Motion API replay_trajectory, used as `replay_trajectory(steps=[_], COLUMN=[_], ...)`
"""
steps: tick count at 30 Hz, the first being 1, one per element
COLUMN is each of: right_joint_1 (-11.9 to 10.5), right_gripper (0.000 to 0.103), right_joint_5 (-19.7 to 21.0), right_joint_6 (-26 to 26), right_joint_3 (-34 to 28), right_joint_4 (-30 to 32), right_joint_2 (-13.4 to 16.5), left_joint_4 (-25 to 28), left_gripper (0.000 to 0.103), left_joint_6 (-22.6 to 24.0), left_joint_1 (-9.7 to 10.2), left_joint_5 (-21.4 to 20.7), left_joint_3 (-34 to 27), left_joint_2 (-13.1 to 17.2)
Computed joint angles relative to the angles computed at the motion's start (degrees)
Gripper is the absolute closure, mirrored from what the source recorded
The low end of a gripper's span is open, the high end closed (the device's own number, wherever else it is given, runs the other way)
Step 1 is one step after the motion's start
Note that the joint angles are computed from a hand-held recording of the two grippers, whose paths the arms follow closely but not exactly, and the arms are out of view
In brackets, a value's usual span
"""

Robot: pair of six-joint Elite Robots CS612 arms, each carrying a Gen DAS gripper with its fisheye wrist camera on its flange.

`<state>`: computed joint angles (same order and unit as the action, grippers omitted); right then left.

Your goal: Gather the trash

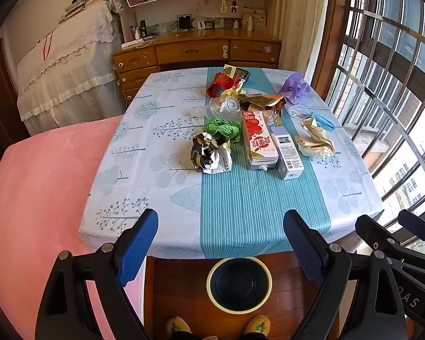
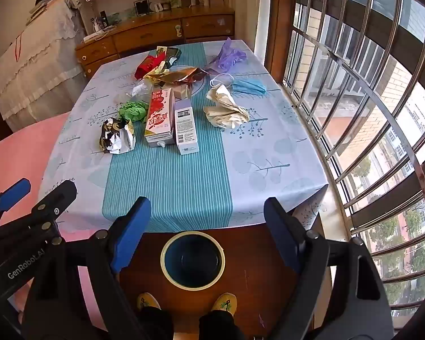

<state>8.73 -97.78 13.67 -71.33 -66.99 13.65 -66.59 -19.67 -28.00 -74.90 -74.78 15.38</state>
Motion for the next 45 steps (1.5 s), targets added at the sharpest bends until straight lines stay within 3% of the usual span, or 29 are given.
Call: replay_trajectory(steps=[45], right_joint_1=[-0.01], right_gripper=[0.023], right_joint_5=[0.34], right_joint_6=[-0.15], right_joint_3=[-1.39], right_joint_4=[0.42], right_joint_2=[0.46], left_joint_4=[1.53], left_gripper=[0.011], left_joint_6=[-0.09], left_joint_1=[0.53], left_joint_5=[-0.57], left_joint_3=[-1.69], left_joint_2=[0.61])
